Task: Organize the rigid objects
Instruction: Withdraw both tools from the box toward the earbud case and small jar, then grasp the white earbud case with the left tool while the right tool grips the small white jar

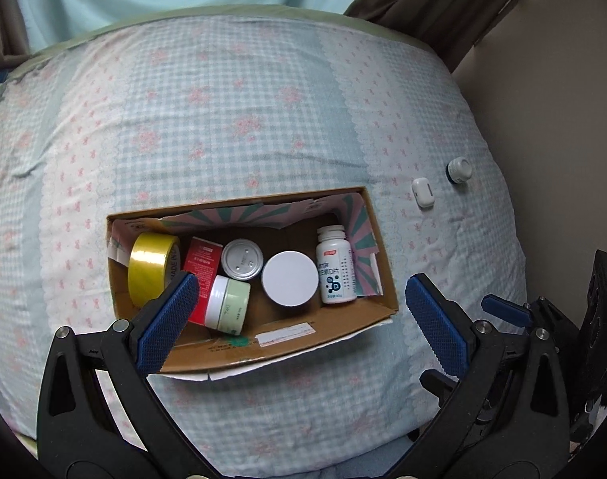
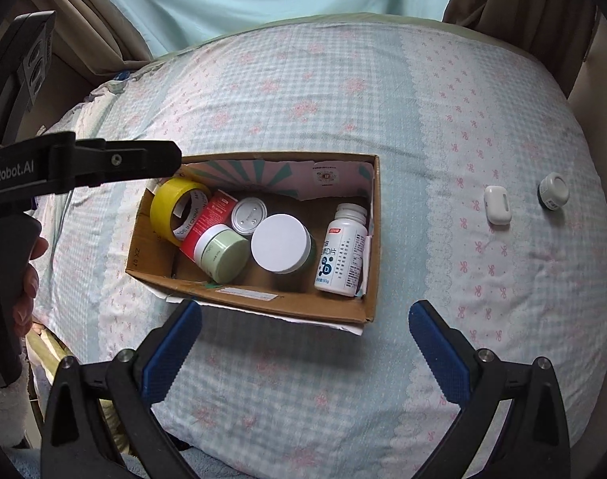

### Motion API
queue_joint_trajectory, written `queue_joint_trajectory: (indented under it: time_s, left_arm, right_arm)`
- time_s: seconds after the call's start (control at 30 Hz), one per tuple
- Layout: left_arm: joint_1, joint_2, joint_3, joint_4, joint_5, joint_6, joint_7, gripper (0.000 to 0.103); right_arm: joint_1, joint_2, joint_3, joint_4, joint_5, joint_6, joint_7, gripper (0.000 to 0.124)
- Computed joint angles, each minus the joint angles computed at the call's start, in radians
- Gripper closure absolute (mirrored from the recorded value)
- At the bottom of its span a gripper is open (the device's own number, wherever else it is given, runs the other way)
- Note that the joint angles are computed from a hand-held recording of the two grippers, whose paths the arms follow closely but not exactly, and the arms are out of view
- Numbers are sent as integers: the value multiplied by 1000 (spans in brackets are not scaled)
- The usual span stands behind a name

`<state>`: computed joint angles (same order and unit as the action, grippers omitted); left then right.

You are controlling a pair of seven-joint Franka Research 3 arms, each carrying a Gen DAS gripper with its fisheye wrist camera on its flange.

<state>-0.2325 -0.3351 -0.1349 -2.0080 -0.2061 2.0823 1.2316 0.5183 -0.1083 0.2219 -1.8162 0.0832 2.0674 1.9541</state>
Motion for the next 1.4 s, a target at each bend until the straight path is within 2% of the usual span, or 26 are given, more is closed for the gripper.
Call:
queue_joint_trajectory:
  time_s: [0.13, 0.23, 0.33, 0.47, 0.57, 0.73, 0.87, 1.2, 1.4]
  left_arm:
    - [-29, 4, -39, 51, 17, 19, -14, 0]
    - [-57, 24, -65, 85, 30, 45, -26, 0]
    - [-78, 53, -100, 120, 70, 72, -62, 0]
    - [-102, 114, -145, 188, 150, 91, -145, 0]
    - [-115, 176, -182, 255, 253, 90, -245, 0]
    - [-168, 323, -240, 419, 541, 22, -473, 0]
    - [-256, 485, -225, 564, 692, -44, -593, 0]
    - [-416, 844, -102, 788, 761, -28, -748, 0]
    - [-477, 1050, -33, 935, 783, 21, -749, 2]
  right_arm:
    - [-20, -99, 0, -38, -41, -39, 33, 21]
    - [-53, -159, 9, -43, -106, -101, 58, 21]
    - [-94, -226, 12, -70, -163, -119, 68, 21]
    - [-152, -286, 3, -95, -215, -138, 35, 21]
    - [-194, -312, -29, -120, -207, -118, -14, 21]
    - [-256, -319, -100, -169, -138, -24, -143, 21]
    - [-305, -282, -147, -223, -93, 114, -252, 21]
    - [-355, -80, -226, -306, 67, 456, -616, 21]
    - [-360, 67, -242, -293, 233, 577, -853, 21]
